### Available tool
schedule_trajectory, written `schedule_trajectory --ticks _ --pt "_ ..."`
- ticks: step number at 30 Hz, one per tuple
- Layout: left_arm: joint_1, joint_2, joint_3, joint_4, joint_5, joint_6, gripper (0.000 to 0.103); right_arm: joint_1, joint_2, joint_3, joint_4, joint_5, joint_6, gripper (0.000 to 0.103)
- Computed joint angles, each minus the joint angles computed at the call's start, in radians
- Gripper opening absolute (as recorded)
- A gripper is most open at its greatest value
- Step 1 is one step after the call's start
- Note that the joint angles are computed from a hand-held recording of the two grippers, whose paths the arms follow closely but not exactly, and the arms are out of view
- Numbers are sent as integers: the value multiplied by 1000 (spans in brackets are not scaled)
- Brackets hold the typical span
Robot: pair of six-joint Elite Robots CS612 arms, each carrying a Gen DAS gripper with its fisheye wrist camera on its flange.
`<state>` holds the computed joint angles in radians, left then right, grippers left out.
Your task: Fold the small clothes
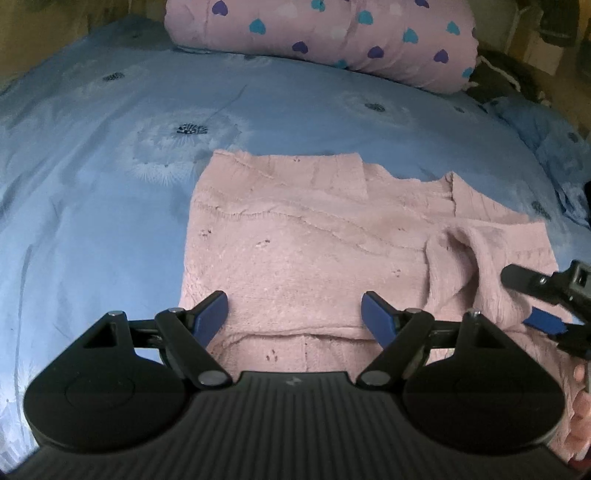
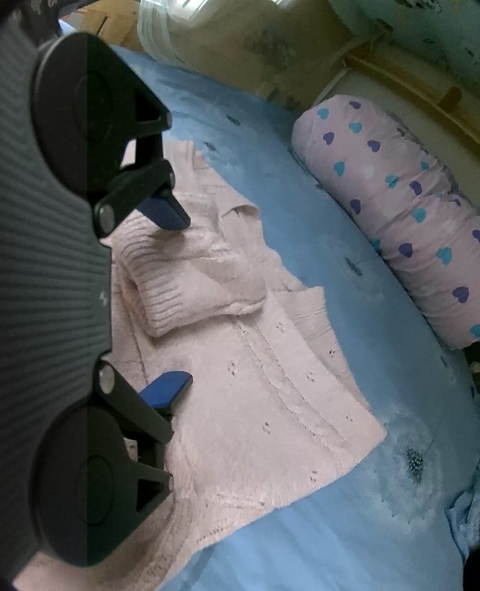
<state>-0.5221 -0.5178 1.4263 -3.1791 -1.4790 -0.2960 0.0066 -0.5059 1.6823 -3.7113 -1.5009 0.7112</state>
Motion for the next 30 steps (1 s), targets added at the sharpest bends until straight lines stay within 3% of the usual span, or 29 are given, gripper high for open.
schedule_trajectory --ticks 2,5,7,10,14,18,22,25,27,30 --pt "-2 4 -6 5 6 -6 83 -2 4 -3 -8 28 -3 75" --pt "-3 9 -16 19 5 -21 83 -3 4 -7 4 55 -32 58" --pt "-5 10 -19 25 9 -13 83 -5 -2 -8 31 73 -64 32" --pt "-6 7 -17 37 15 -3 83 -15 -26 6 57 94 -143 23" --pt "-4 2 -16 44 11 -8 83 -37 -84 34 126 103 -297 21" --pt "-3 4 -22 53 9 -21 83 -39 -139 34 238 -15 -457 20" --pt "-5 6 -25 61 17 -13 83 -39 -147 -7 409 -101 -539 22" --pt "-7 6 -23 60 23 -2 83 -34 -126 -24 428 -172 -515 28" --pt "-7 6 -23 60 23 -4 83 -45 -117 -4 353 -162 -457 35" --pt "-7 6 -24 63 25 -7 83 -64 -112 35 234 -136 -376 54"
